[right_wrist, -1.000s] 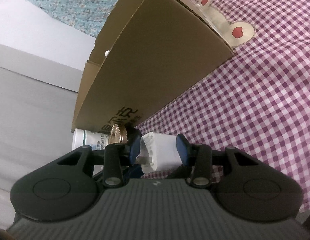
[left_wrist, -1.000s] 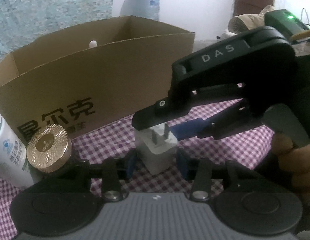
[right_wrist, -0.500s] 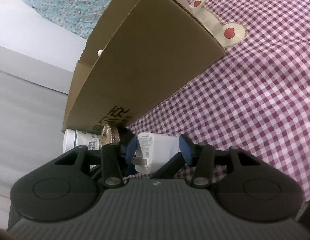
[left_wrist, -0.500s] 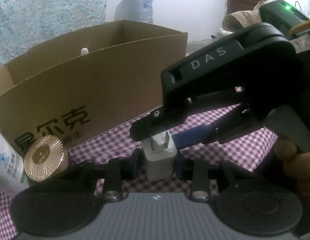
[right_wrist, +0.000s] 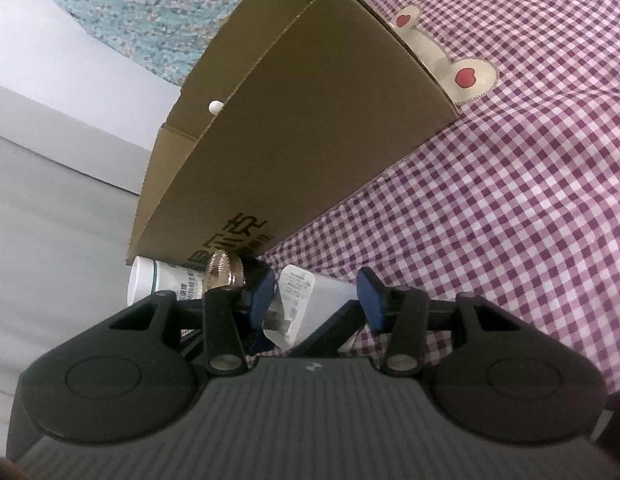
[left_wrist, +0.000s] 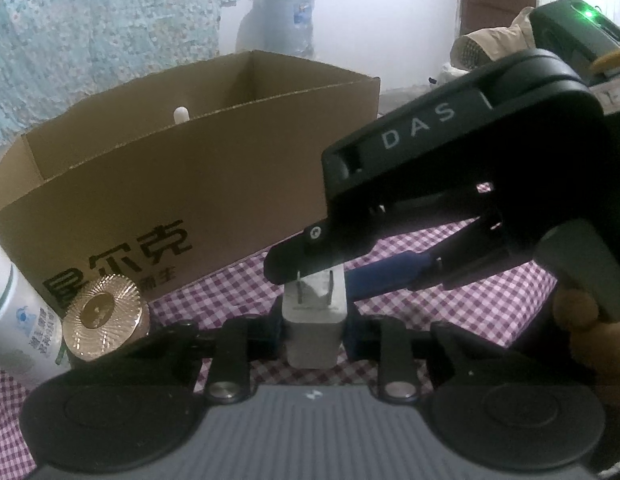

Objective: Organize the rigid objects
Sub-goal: 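Lift the white charger plug with the right gripper toward the box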

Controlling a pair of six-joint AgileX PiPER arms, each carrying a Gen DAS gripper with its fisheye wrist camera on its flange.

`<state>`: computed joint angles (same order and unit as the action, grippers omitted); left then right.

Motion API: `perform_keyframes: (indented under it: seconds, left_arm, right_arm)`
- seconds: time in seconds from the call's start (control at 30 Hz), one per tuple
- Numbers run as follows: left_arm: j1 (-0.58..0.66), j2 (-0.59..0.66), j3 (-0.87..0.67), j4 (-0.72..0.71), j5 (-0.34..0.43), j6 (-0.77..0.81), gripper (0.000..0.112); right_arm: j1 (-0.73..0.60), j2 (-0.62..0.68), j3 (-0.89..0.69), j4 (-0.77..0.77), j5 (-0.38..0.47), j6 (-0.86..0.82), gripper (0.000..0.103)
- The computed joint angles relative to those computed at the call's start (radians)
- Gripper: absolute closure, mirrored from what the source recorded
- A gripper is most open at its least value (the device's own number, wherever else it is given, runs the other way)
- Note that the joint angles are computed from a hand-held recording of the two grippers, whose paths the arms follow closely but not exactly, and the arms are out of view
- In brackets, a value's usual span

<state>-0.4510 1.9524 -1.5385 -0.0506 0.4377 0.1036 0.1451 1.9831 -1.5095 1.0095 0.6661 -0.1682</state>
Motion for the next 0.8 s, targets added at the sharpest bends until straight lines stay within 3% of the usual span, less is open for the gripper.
perform_keyframes:
  seconds: [0.23,0.5,0.8]
  left_arm:
    - [-0.014,-0.055,0.054,0.045,-0.041,-0.029,0.084]
    - [-0.052,-0.132,0.107,0.194,-0.091,-0.148,0.084]
    - [-0.084,-0.164,0.041,0.289,-0.075,-0.216,0.084]
  right_arm:
    - [0.003,-0.063,0.058,0.036,-0.034,-0.049,0.058]
    - [-0.002,-0.166,0.124,0.084,-0.070,-0.121,0.058]
    - [-0.012,-0.255,0.107,0.059,-0.085,-0.110,0.058]
